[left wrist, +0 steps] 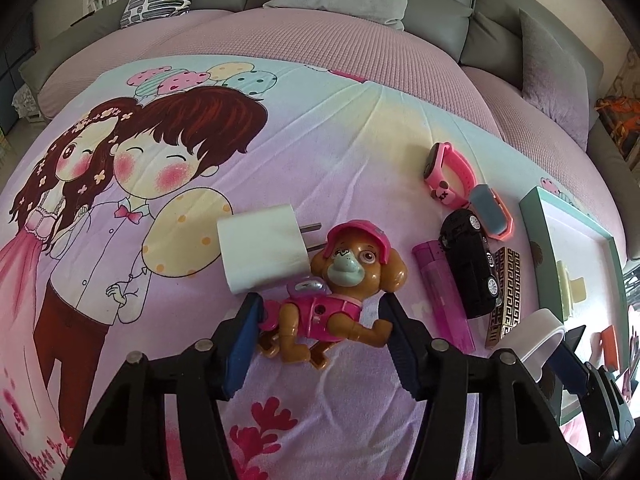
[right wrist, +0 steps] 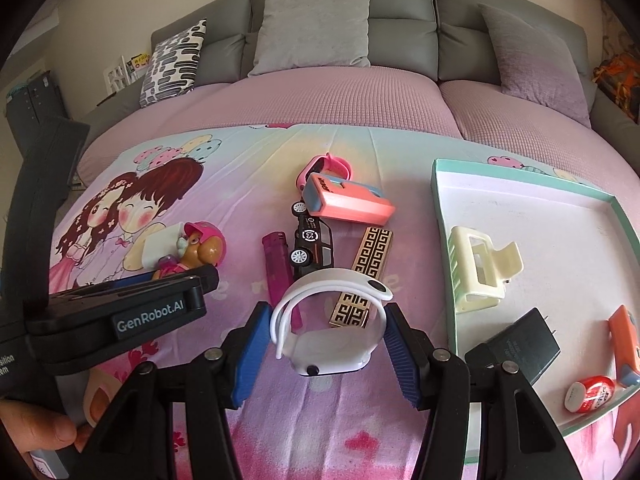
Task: Organize rigid objects
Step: 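Close the left tool on the pink dog figure while the right tool grasps the white watch, then carry the dog into the tray and open the left tool while the right tool releases the watch there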
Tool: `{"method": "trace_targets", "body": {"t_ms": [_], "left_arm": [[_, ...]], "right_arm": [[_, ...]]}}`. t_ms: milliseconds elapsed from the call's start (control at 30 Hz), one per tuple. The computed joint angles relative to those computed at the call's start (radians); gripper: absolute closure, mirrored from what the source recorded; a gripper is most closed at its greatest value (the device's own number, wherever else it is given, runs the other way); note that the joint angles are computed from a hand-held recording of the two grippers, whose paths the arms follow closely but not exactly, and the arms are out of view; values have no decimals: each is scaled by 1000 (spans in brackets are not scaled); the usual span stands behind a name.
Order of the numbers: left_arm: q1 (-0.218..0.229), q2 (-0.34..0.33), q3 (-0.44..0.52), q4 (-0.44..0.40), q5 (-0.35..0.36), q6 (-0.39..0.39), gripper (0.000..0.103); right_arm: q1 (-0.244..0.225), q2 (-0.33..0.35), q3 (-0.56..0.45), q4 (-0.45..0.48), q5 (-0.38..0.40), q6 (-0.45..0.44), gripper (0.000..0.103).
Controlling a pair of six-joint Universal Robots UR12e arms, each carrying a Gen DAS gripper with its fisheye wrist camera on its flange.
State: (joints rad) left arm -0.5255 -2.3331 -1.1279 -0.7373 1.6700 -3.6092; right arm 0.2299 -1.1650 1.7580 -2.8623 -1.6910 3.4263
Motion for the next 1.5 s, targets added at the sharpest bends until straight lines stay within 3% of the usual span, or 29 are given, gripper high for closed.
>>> {"method": "trace_targets", "body": {"t_ms": [333,600,1067,1367,1500], "left_arm": [[-5,46,-52,150,12,31,42],[-33,23,-1,209,-19,110,42],[-111,-84,179,177,-93,320,42],[-148,-157,289,132,-137,391,42],[-155,-164,297,129,-137,408,42]], "right_arm": [[-11,-27,34,-110,-53,30,44],[-57,-68,86,-126,-152,130,44],[-129,-136,181,-109,-337,287,44],[-145,-163,211,-64,-433,357,44],[-152,-169,215,-49,-430,370,44]]}}
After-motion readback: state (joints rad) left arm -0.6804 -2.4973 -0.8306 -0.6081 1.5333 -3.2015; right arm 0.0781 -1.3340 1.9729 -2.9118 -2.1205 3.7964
